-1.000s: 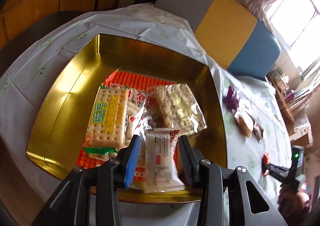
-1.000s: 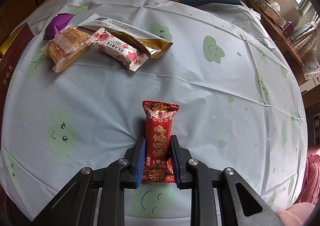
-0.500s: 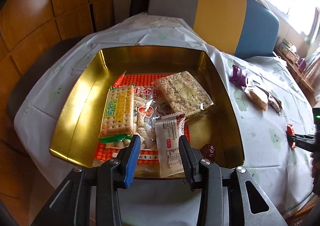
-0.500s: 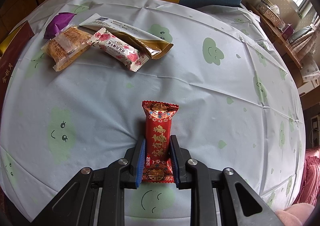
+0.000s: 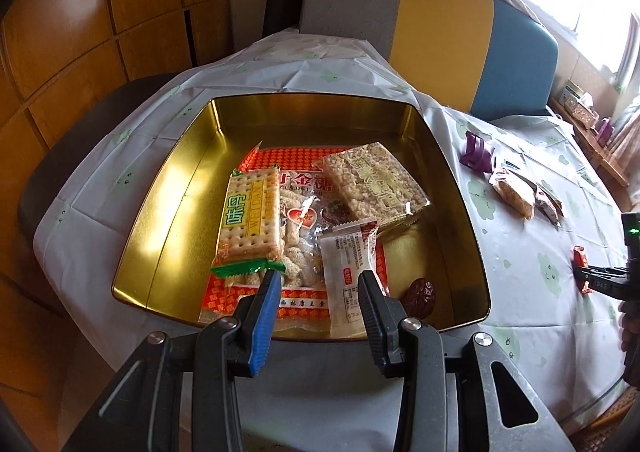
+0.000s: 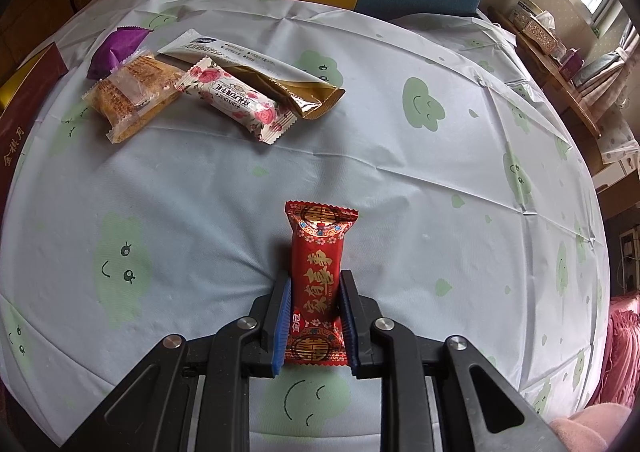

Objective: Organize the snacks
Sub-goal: 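Carry the red candy bar into the tin and open the right gripper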

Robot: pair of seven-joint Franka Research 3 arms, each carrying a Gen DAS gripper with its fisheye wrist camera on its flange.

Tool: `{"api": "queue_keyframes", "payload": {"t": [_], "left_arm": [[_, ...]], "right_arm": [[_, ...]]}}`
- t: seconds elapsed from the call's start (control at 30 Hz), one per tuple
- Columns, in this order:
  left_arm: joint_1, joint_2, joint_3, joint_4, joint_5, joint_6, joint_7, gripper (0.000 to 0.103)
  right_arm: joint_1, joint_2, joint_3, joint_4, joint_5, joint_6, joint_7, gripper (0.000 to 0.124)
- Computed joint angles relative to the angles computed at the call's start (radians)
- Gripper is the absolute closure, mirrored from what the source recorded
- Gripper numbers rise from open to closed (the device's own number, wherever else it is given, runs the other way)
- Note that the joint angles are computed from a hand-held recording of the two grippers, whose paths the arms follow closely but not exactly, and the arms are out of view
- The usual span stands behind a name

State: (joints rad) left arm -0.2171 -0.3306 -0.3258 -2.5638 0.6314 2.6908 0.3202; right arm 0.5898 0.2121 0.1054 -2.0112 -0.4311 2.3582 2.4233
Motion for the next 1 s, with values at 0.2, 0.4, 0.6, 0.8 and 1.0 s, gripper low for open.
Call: {"api": "queue_keyframes", "payload": {"t": [0.2, 0.4, 0.6, 0.8, 1.0], "left_arm": [[0.005, -0.027, 0.0, -0.025, 0.0, 0.001, -0.011, 0.062], [0.016, -0.047, 0.002, -0.047, -0.003, -0.002, -0.024, 0.062], [0.034, -0.066, 0.004, -0.069, 0.0, 0.004, -0.049, 0.062], [0.047, -0.087, 0.003, -0.089, 0.003, 0.006, -0.064, 0.062], [0.054, -0.096, 0.004, -0.105, 0.0, 0.015, -0.069, 0.062]], "right_arm": [[-0.003, -0.001, 0.001, 0.003, 0.016, -0.005, -0.009, 0.102], [-0.013, -0.012, 0.012, 0.005, 0.083, 0.029, -0.038, 0.102], [0.005, -0.013, 0.044, 0.045, 0.147, 0.145, -0.121, 0.102], [0.068, 0.081, 0.089, 0.213, 0.264, 0.235, -0.31, 0.102], [0.169, 0.25, 0.085, 0.475, 0.332, 0.226, -0.428, 0.101]]}}
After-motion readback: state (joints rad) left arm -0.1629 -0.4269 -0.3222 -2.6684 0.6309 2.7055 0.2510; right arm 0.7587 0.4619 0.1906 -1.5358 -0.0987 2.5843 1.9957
